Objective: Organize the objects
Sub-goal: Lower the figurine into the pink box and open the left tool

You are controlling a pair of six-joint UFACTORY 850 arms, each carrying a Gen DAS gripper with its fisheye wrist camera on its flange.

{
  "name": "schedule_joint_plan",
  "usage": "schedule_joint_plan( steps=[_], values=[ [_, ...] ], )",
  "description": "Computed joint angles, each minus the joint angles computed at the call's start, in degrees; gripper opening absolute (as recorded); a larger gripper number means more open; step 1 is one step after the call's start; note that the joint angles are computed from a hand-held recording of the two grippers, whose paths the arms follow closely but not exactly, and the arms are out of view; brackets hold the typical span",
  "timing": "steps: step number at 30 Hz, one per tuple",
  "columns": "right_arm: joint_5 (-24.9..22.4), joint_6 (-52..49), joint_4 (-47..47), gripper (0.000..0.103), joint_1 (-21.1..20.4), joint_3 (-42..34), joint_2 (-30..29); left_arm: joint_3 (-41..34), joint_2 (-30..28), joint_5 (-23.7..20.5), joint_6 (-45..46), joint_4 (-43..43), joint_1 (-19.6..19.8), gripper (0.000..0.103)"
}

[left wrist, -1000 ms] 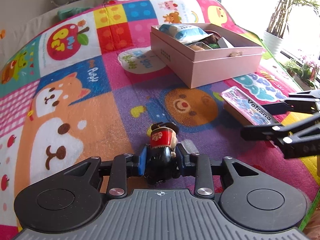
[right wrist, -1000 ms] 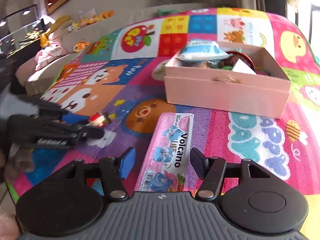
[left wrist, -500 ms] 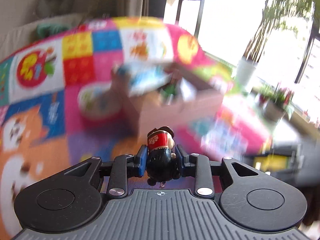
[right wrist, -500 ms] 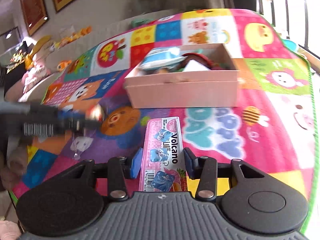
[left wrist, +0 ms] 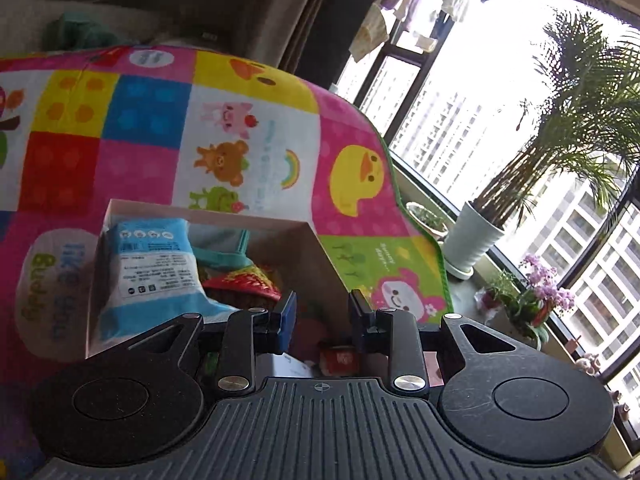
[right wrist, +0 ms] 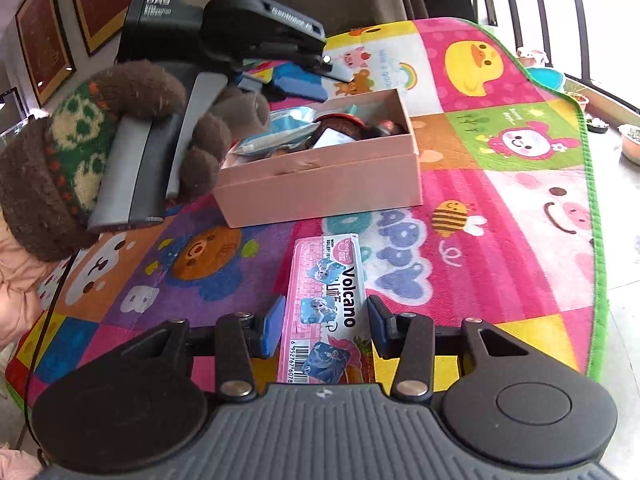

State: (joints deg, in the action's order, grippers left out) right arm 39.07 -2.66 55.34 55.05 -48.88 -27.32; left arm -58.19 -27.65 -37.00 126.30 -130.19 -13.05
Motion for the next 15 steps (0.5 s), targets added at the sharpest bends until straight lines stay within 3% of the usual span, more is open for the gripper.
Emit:
schedule_joint_plan(
  steps=[7, 8, 10, 15],
  values=[
    [3.45, -3.37, -1.02, 0.043, -2.55, 0.24, 2.90, 7.98, 3.49, -8.63, 4.42, -1.52, 7.73, 0.031],
    [4.13, -4.97, -1.00, 0.034, -3.37, -0.47, 3.09, 8.92, 3.77, -9.22, 4.78, -1.43, 8.68, 0.031],
    [4.78, -8.41, -0.95, 0.028, -5.57, -2.93, 2.82, 10.44, 4.00, -10.88, 3.98, -0.60, 10.44, 0.031],
    [-1.91, -14.93, 0.78, 0.029, -10.98, -11.50, 0.01, 12.48, 4.40, -12.53, 2.87, 3.82, 13.96, 0.031]
  ],
)
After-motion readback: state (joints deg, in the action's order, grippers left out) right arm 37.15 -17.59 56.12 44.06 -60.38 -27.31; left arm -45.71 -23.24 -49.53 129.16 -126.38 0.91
